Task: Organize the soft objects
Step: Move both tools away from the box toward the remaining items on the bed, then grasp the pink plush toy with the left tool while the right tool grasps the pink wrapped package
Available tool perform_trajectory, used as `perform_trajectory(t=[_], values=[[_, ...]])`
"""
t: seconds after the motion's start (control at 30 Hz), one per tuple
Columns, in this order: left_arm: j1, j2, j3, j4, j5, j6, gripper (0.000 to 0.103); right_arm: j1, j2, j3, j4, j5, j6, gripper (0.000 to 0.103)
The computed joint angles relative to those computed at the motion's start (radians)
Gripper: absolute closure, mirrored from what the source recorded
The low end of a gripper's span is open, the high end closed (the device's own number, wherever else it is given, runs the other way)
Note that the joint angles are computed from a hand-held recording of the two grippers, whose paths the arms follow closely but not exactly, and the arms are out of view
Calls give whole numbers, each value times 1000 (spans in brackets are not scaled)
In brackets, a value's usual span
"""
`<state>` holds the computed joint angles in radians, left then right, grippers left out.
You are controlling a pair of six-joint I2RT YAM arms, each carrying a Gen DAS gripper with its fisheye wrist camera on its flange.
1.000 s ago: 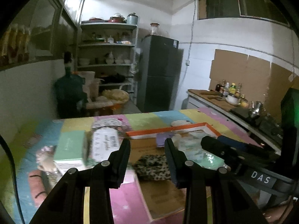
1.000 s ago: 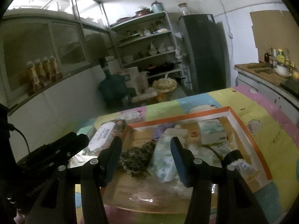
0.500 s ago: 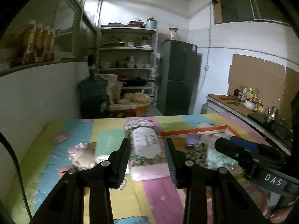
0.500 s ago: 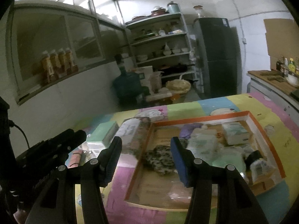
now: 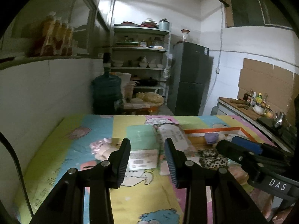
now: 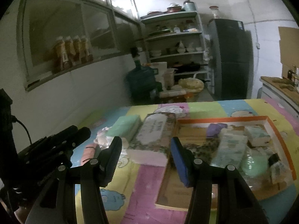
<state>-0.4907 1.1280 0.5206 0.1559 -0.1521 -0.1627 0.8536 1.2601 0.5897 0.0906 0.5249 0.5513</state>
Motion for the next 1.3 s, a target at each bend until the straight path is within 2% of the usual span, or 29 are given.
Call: perform_trajectory(t=[0.3, 0.63, 0.93, 1.17, 1.3], values=[[222, -53, -66, 21, 84, 23, 65, 39, 205, 111, 57, -61, -17, 47], [539, -36, -110, 76, 258, 54, 65, 66, 490, 321, 85, -197, -57, 47], [654, 39, -103, 122, 342, 83, 65, 59, 777, 640, -44, -313, -107, 47], [679, 104, -83, 142, 380, 92, 65, 60, 928, 864, -205, -306, -125, 47], [683, 130, -76, 148, 389, 95, 65, 56, 975, 934, -265, -304, -124, 47]])
